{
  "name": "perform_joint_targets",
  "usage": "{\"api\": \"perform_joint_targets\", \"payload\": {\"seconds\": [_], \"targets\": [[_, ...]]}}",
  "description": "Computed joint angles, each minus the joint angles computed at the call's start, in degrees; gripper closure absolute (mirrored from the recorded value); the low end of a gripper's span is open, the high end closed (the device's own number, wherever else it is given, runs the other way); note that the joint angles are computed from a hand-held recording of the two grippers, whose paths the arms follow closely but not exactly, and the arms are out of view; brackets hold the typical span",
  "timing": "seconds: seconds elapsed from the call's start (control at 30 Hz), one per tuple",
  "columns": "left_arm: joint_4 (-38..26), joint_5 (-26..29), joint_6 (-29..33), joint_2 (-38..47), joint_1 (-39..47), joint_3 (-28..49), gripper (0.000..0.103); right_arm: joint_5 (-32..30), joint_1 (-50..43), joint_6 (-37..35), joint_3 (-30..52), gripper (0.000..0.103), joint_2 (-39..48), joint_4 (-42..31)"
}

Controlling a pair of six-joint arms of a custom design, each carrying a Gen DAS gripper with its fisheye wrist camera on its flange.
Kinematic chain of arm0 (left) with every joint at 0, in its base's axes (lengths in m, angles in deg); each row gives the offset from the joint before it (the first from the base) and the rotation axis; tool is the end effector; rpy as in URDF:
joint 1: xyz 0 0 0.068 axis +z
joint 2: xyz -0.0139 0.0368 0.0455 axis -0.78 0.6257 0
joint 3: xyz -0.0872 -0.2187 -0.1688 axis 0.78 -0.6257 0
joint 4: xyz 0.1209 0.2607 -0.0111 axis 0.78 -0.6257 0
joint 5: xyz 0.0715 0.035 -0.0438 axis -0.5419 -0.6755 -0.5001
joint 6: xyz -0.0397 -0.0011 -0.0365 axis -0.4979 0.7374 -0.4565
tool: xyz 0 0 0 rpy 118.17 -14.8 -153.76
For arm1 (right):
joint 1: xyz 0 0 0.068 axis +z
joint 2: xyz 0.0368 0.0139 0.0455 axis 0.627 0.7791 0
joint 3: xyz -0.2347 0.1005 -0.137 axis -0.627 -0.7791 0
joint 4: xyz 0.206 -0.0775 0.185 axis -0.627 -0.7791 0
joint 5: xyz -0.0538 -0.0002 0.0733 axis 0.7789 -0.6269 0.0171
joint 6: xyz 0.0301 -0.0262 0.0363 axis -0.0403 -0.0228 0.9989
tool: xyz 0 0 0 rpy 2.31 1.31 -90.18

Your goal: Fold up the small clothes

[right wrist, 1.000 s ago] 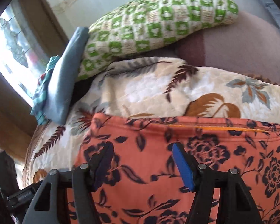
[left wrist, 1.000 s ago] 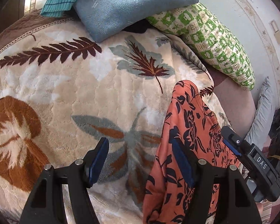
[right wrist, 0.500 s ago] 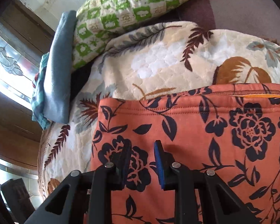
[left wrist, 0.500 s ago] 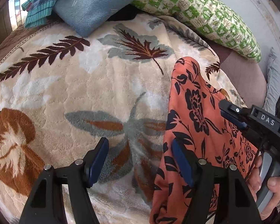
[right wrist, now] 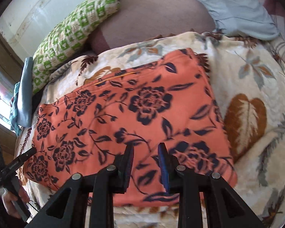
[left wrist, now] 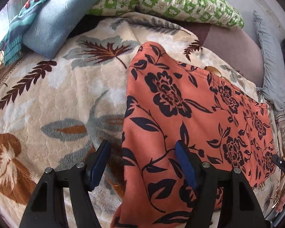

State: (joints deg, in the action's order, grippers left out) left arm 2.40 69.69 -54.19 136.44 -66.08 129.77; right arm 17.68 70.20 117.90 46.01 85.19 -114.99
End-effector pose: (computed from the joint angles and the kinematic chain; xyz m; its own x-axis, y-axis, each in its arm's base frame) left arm 0.3751 -0.1066 0.2495 -0.8887 0.1766 -0.4231 0.2835 0.9370 -0.2043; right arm 0.1689 0.0885 0.2624 -0.6304 0.6239 -0.4618 0.5568 0.7780 0.2910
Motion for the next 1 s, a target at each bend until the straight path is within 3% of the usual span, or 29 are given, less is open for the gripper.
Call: {"api": "perform_joint_targets", "payload": {"seconds": [0.17,0.23,0.37,0.5,0.57,0.63,0.67,0.87,1.0], "targets": [[2.39,0.43,-0.25,-0.27,0.3,-2.0,0.03,-0.4,2.15,3.75,-10.35,0.074,-7.5,-0.61],[3.75,-0.18,0.25,-1.05,0.19,-3.27,0.028,4.2,6.88,3.38,-15.08,0.074,-12.17,2.41],[6.31,0.37,-0.18,-3.82,1.09,-6.35,0.028,12.06,16.66,6.66,-18.12,0.074,-16.04,1.62],[8.53,-4.42,-1.75,-9.74,0.95,-10.31,0.028,5.75,10.57,6.41,-20.04,0.074,-25.11,3.22],[10.32,-6.98,-1.96,-14.02,-0.16,-12.74,0.027,6.72,10.71,9.05,-20.53,0.074,-29.46,2.22],[10.79,-8.97,-1.37,-17.66,-1.81,-14.85,0.012,10.5,12.93,10.65,-18.95,0.074,-27.8,0.32],[10.76,-9.98,-1.04,-19.05,-2.88,-15.75,0.009,12.65,14.41,11.44,-17.8,0.074,-25.71,-0.86],[9.57,-18.12,1.95,-17.01,-9.77,-16.0,0.007,10.53,11.53,5.44,-16.73,0.074,-18.77,5.2],[10.31,-19.98,1.99,-13.25,-11.1,-16.19,0.007,8.04,9.74,3.85,-17.39,0.073,-14.68,7.92]]}}
